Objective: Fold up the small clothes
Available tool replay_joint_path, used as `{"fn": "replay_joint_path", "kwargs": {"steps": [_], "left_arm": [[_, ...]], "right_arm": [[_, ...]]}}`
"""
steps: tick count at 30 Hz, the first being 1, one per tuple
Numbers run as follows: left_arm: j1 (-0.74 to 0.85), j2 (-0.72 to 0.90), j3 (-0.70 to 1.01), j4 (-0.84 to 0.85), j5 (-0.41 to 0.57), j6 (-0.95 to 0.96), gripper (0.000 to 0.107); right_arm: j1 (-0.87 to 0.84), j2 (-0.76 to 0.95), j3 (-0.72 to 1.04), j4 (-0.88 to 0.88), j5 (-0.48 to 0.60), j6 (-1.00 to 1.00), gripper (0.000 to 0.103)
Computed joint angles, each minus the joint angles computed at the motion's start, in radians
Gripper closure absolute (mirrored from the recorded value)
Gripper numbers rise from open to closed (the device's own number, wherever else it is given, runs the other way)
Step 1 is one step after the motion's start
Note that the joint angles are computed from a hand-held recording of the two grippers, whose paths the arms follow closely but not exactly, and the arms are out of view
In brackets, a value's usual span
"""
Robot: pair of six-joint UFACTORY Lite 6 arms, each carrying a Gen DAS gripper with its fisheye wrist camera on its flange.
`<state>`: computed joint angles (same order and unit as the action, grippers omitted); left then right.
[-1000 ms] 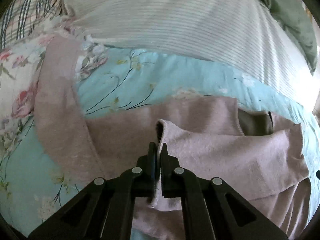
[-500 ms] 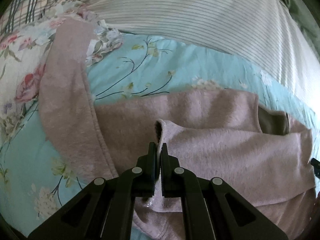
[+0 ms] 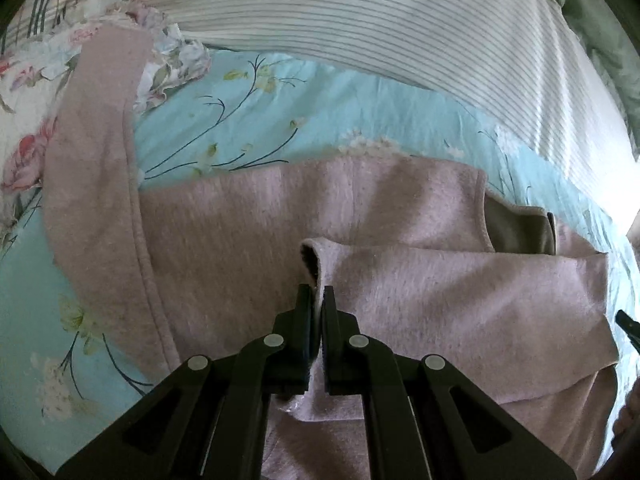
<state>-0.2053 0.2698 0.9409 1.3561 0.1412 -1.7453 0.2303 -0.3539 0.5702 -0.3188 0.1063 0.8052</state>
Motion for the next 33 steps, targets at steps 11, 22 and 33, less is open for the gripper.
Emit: {"fn": "replay_joint_path", "kwargs": {"steps": [11, 22, 33], "left_arm": [[0.178, -0.225, -0.167, -0.607, -0.036, 0.680, 0.098], [0.457, -0.077, 0.107, -1.054, 0.022, 1.181, 0.044], [0.482, 0.645, 1.002, -0.896, 0.368, 1.124, 0.038]], "right_arm": [[0.065, -0.014, -0.043, -0.216, 0.069, 0.316, 0.090], [0.522, -0.302, -0.177, -0.504, 0.132, 0.797, 0.049], [0.679, -0.168, -0.196, -0.854, 0.095, 1.281, 0.049]]}}
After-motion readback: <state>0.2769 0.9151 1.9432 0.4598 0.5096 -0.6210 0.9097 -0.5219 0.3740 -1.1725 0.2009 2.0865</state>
